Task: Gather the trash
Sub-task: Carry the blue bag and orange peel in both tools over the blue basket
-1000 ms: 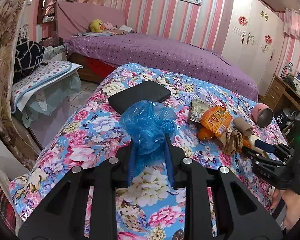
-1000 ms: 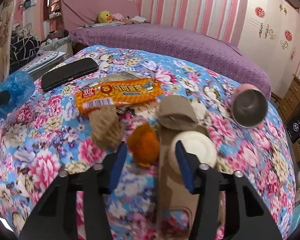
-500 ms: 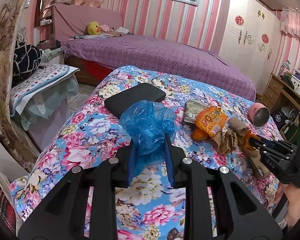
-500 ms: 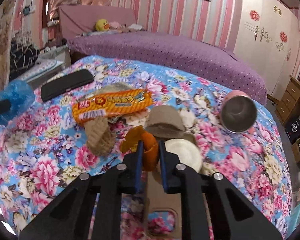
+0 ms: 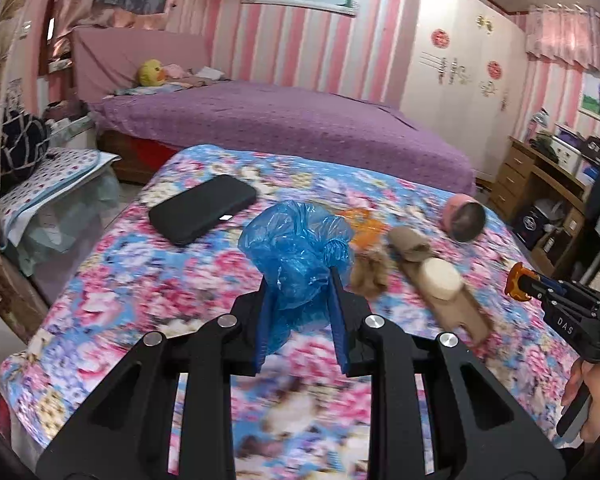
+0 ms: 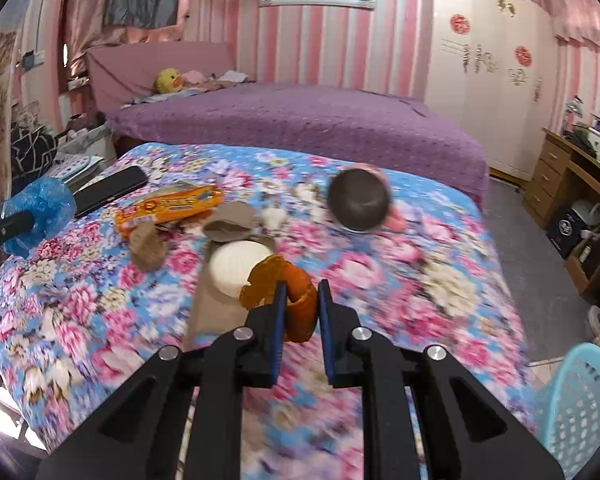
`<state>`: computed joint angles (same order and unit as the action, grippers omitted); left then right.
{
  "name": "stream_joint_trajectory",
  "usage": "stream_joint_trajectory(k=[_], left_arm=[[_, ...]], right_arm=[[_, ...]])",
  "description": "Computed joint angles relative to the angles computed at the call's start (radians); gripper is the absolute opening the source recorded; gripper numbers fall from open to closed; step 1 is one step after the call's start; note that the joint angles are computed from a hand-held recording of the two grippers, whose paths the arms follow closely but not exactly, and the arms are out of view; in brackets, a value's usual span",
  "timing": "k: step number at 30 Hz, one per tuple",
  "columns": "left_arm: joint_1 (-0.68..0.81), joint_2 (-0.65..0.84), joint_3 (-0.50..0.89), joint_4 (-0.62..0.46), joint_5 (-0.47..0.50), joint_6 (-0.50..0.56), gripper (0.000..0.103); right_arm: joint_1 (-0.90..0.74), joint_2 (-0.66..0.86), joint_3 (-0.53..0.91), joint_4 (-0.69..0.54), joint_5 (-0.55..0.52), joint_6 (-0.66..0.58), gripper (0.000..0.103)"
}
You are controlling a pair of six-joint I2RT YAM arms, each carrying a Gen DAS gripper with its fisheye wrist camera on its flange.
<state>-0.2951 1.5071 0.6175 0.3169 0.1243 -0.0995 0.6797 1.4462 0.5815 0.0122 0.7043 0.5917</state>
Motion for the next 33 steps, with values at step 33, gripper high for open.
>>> stream_joint_trajectory(k=[33], left_arm=[[-0.552,0.079,0.016,0.072,-0.330,-0.136,0.024]], right_arm=[[-0.090,-0.593,-0.365,-0.226,0.048,0.027,0.016]])
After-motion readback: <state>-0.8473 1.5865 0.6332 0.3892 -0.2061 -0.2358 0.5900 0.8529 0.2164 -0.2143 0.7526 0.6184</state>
